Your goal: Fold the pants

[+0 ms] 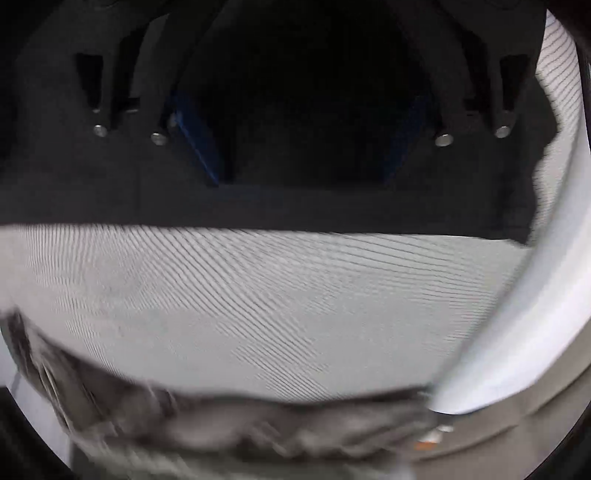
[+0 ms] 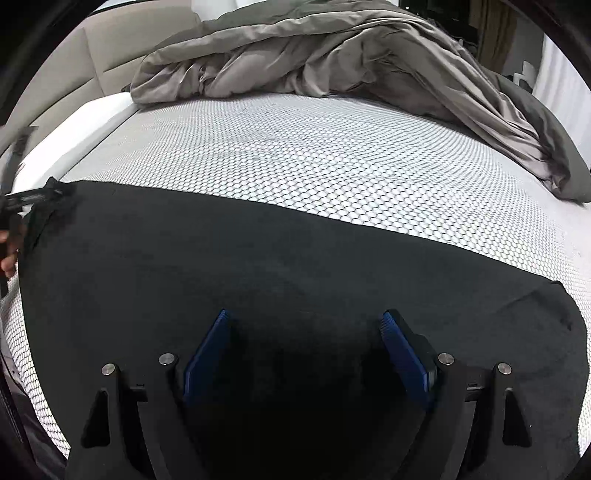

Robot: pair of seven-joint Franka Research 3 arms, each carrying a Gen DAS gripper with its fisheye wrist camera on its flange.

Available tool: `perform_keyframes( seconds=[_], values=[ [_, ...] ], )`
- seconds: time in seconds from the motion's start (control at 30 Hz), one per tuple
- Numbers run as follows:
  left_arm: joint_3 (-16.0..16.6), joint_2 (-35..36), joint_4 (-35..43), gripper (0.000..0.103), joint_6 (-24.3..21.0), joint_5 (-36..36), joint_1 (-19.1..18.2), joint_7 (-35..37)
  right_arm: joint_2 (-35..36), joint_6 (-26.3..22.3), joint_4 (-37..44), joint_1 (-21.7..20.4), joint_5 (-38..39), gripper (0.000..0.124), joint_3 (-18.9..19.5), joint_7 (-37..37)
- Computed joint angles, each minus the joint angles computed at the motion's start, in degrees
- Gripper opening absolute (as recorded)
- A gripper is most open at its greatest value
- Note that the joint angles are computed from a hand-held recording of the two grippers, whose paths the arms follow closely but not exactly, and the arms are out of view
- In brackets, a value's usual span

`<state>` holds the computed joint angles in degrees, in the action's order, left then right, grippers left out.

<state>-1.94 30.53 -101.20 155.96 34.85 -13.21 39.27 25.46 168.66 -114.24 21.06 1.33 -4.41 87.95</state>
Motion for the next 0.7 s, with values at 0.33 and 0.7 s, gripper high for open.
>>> perform_keyframes(
  seconds=[0.33,0.7],
  values=[
    [9.1,-3.9,-6.2,0.077,-5.1,12.5,-4.4,-22.8,0.0,-1.4,-0.7,-0.9,0.1,0.086,-0.2,0.2],
    [6.0,-15.0,-20.7,0.047,10.1,26.0,2.7,-32.3,-0.5,-1.4,-1.3,-0.6,-1.1,0.086,-0.9,0.9]
  ],
)
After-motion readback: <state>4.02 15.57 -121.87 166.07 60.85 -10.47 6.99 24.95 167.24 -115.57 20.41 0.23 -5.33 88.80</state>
